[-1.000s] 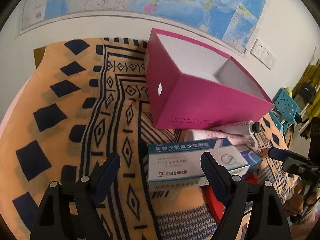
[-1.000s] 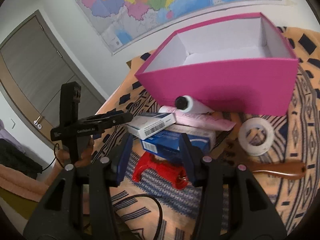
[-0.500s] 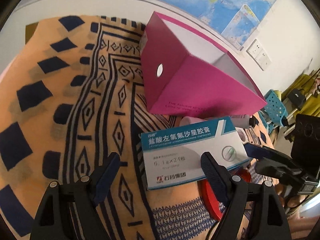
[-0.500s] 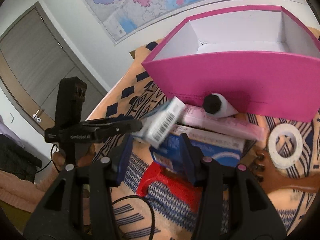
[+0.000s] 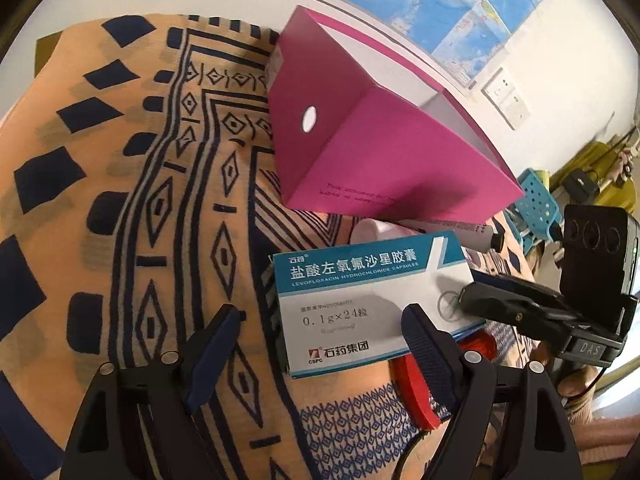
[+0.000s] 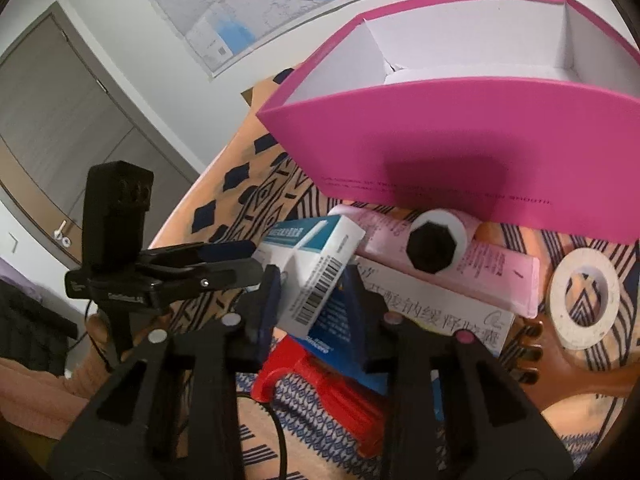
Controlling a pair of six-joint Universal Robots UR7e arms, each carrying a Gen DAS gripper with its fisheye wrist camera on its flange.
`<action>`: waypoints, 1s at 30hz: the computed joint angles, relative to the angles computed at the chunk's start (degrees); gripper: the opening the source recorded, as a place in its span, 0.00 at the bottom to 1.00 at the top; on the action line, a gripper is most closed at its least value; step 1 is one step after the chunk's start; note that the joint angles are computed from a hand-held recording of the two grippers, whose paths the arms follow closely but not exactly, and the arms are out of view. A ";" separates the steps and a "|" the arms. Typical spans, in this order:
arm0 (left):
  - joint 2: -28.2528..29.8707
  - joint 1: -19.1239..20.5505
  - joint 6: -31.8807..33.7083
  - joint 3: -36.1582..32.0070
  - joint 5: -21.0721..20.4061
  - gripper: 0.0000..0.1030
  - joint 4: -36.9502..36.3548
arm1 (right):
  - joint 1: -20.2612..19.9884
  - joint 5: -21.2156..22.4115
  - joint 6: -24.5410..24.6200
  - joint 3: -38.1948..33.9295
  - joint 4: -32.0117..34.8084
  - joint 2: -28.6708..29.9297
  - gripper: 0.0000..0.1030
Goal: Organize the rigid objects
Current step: 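Lift the medicine box into the magenta box and release it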
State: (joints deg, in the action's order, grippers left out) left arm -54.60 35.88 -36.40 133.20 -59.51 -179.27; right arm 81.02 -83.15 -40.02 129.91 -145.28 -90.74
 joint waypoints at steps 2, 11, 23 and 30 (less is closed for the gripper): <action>0.00 0.00 0.51 -0.06 -0.78 0.82 0.07 | -0.37 0.48 0.14 0.07 0.20 -0.22 0.30; 0.96 0.13 4.20 -0.76 -5.13 0.82 -0.17 | -2.76 2.67 1.63 -0.37 1.51 -1.34 0.25; 1.20 -1.90 1.11 -1.52 -2.99 0.65 0.77 | -2.19 2.53 0.65 0.22 1.61 -2.87 0.25; -2.72 -6.67 2.89 -2.17 2.58 0.65 3.23 | -0.71 5.73 -1.34 -0.96 3.76 -6.25 0.25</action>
State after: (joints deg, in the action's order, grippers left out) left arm -57.32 29.21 -33.51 131.02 -56.93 -176.04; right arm 80.30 -77.42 -41.36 128.95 -141.52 -96.98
